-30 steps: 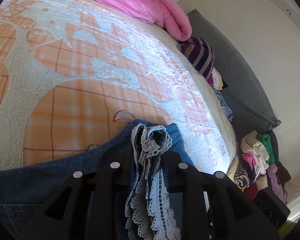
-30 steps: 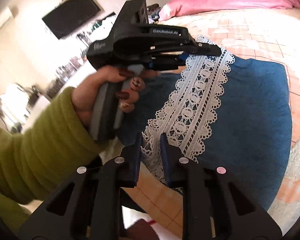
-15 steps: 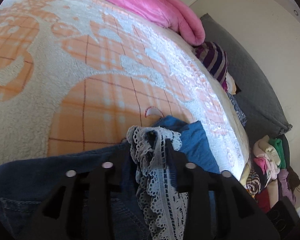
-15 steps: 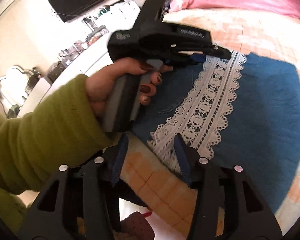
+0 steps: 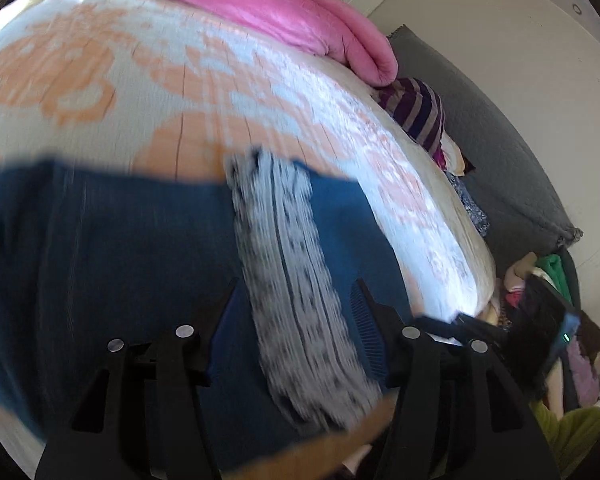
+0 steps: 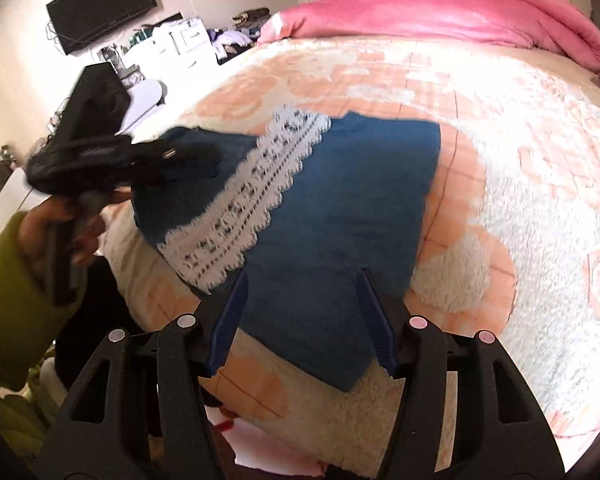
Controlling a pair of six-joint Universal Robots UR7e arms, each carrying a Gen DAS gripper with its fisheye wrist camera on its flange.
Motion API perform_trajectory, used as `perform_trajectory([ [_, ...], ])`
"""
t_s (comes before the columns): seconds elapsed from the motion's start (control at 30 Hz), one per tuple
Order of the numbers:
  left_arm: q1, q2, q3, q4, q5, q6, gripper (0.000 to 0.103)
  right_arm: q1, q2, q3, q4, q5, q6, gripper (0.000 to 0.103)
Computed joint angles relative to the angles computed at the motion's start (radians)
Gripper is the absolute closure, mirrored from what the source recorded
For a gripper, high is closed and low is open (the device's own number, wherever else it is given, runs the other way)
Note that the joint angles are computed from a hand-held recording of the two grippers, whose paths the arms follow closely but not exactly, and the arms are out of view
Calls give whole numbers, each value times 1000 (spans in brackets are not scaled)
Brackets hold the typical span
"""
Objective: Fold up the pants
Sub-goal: 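Fold the lace hem over onto the waistband half with both tools, then release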
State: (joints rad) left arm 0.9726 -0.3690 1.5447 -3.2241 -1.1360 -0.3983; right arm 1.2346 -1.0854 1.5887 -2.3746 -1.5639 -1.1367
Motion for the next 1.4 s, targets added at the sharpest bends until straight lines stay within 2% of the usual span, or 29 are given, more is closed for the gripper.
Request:
perform_trajectory([
  [0.17, -29, 3, 68, 7, 37, -85, 44, -3, -1, 34, -53, -40, -56, 50],
  [0.3, -51, 25, 75, -22, 78, -118, 39, -5, -4, 40, -64, -51, -48, 47],
  [0.4, -65, 46, 51, -3, 94, -113, 42, -8, -6, 40, -61, -49, -40, 42],
  [0.43, -70, 54, 42, 5, 98, -108, 47, -10, -11, 40, -58, -48, -37, 41],
  [0.5, -78, 60, 28, 45, 129, -93, 75, -9, -10, 40, -57, -50, -27, 38],
  [0.57, -84, 49, 46, 43, 154, -78, 84, -9, -13, 41, -54, -52, -25, 38],
  [0.63, -86, 31, 68, 55, 174, -69, 84, -10, -19, 39, -28, -43, -23, 36],
  [0.7, -86, 23, 82, 61, 190, -75, 83, -13, -20, 39, -13, -34, -24, 30],
  [0.87, -93, 28, 75, 76, 211, -68, 81, -8, -11, 40, -23, -57, -24, 28],
  [1.03, -101, 24, 66, 106, 220, -70, 80, -13, -13, 25, 2, -39, -6, 27],
  [1.13, -109, 23, 58, 118, 228, -65, 76, -16, -18, 23, -1, -20, 9, 24],
  [1.23, -118, 22, 58, 120, 240, -55, 64, -24, -33, 24, -10, 30, 26, 18],
  [1.37, -129, 20, 53, 120, 251, -40, 61, -29, -42, 23, -33, 61, 54, 13],
  [1.4, -131, 20, 53, 119, 253, -40, 56, -30, -43, 23, -41, 62, 60, 13],
])
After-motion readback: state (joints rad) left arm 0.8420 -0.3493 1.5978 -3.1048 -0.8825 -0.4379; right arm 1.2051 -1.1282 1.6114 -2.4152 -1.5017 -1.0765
